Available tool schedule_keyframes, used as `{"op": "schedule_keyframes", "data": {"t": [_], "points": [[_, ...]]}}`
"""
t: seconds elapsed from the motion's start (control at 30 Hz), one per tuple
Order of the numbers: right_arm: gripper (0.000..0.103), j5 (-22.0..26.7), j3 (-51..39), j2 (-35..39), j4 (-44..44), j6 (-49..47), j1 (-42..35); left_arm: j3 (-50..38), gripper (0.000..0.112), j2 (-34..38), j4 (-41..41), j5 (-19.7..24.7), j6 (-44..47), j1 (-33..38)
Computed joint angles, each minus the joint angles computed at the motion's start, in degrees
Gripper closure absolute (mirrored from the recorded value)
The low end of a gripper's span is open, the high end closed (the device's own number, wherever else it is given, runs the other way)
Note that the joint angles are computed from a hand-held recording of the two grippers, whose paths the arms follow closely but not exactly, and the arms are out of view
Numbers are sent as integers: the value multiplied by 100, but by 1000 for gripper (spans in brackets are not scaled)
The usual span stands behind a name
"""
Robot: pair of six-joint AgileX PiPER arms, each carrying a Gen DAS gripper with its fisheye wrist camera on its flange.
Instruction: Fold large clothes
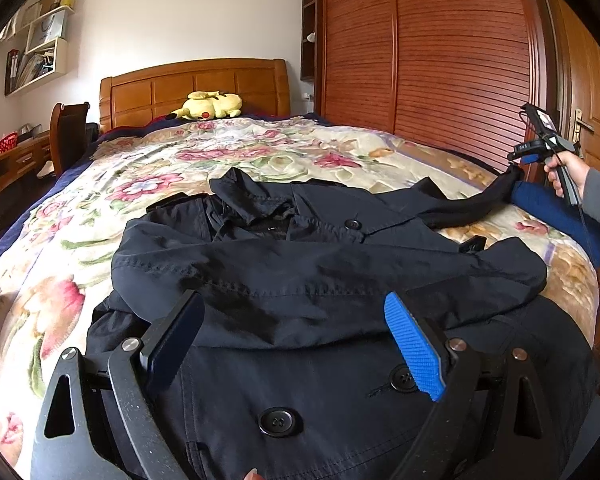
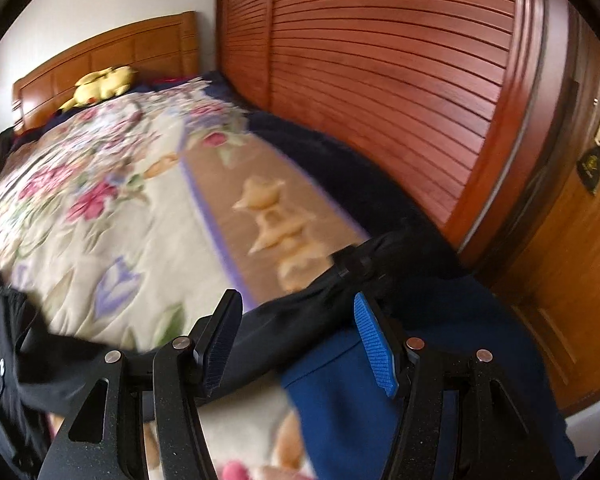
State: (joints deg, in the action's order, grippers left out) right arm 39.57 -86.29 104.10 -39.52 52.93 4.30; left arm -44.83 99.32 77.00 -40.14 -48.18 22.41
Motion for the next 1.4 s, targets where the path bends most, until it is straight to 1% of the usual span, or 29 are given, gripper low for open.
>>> {"op": "schedule_keyframes", "data": {"t": [0.1,0.3,0.43,0.47,0.5,0.57,0.63,0.67,0.7,0.83,0.9,1.07,1.27,1.4], "points": [[43,267,-288,165,73,-32,-64,1,20,3,-16,39,31,-28],[43,476,-804,660,499,-211,-248,31,20,8,-88,101,136,-85],[43,677,-1063,988,518,-280,-198,28,20,15,-88,106,141,-82],[48,718,-1087,1025,412,-246,-141,36,20,15,-99,100,153,-81],[55,771,-1128,1062,321,-251,-79,32,20,15,-95,104,148,-83],[78,868,-1263,1133,304,-383,-6,47,20,6,-123,110,173,-83],[92,939,-1314,1163,207,-472,115,51,20,8,-128,91,190,-71],[95,981,-1305,1157,79,-437,176,62,20,12,-150,81,226,-67],[96,961,-1238,1098,-42,-368,234,75,20,8,-166,75,255,-64],[97,622,-750,704,-608,174,526,134,20,-23,-233,39,383,-43],[97,565,-569,474,-819,321,783,153,20,-33,-241,-14,407,-9],[97,529,-459,114,-1296,508,1668,144,20,-75,-38,-118,232,157],[97,641,-839,167,-1511,394,2857,92,20,-160,286,-89,48,327],[97,478,-1084,277,-1529,408,3511,77,20,-181,448,-152,30,503]]}}
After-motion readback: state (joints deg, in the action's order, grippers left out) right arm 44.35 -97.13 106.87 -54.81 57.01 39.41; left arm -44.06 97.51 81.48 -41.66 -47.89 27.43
